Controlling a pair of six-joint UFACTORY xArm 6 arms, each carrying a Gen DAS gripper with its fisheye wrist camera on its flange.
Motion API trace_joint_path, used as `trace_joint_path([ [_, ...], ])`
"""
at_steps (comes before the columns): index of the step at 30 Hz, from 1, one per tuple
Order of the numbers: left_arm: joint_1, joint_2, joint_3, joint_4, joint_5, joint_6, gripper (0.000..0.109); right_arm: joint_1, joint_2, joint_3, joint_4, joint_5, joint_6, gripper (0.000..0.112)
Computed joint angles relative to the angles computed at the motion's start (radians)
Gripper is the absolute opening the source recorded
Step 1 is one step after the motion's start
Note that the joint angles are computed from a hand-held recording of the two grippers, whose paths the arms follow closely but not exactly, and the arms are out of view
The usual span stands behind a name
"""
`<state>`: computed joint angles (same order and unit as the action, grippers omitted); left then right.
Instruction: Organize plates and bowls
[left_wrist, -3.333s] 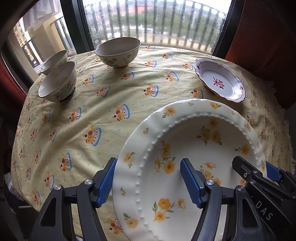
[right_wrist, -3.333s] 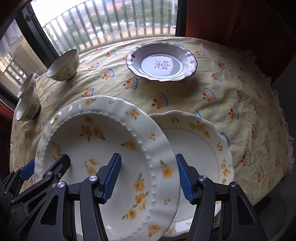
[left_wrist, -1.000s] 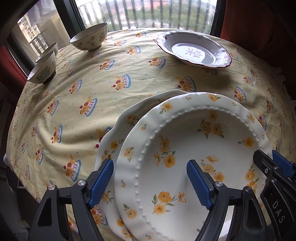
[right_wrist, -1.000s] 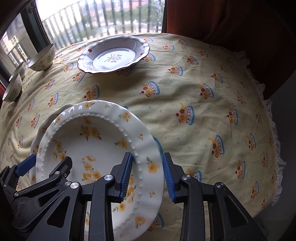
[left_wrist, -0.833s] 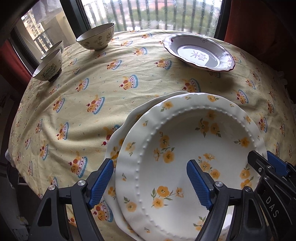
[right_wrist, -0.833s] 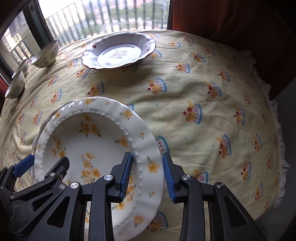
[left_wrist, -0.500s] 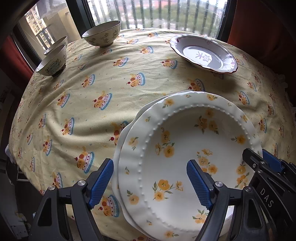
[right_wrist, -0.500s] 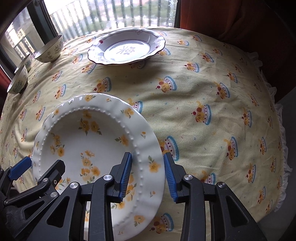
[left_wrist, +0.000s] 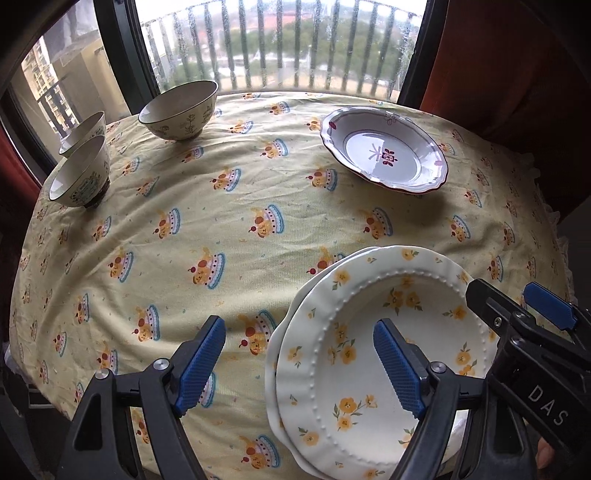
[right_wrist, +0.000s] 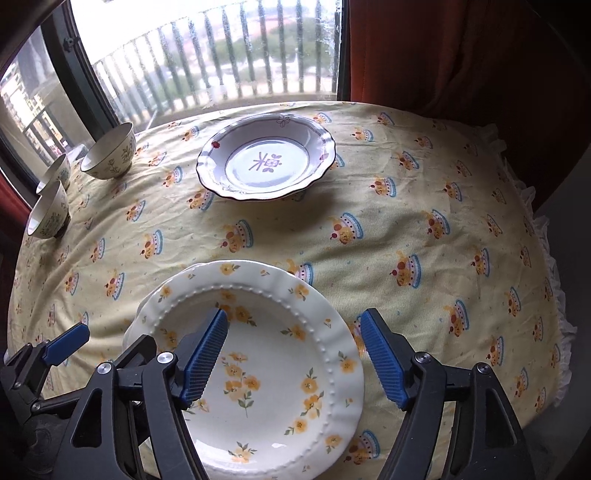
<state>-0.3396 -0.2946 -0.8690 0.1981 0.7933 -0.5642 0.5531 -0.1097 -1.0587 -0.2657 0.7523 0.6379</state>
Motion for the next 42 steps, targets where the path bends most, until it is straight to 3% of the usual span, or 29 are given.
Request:
trace_joint_path([
  [6,0.069,0.045,-0.073,-0.041,-0.05,0.175,0.088,0.016,0.059,-0.111,-0.049,0.024,0.113,0.078],
  [13,0.102,0.139,-0.17,-0.049,-0.104,0.233,0.088,0.005,0.159,-0.252,-0.105,0.052,0.161,0.078],
  [22,0.076,0.312,-0.36,0.049,-0.092,0.097,0.088,-0.08,0.273,-0.389,-0.054,0.013,0.005,0.079],
  [30,0.073,0.503,-0.54,0.094,-0.08,-0.02,0.088,-0.153,0.457,-0.574,0.034,-0.022,-0.182,0.082],
  [35,0.077,0.601,-0.619,0.128,-0.091,-0.08,0.087,-0.174,0.559,-0.661,0.056,-0.063,-0.212,0.082],
  [42,0.081,0.715,-0.706,0.126,-0.087,-0.096,0.082,-0.192,0.681,-0.769,0.076,-0.042,-0.22,0.082],
])
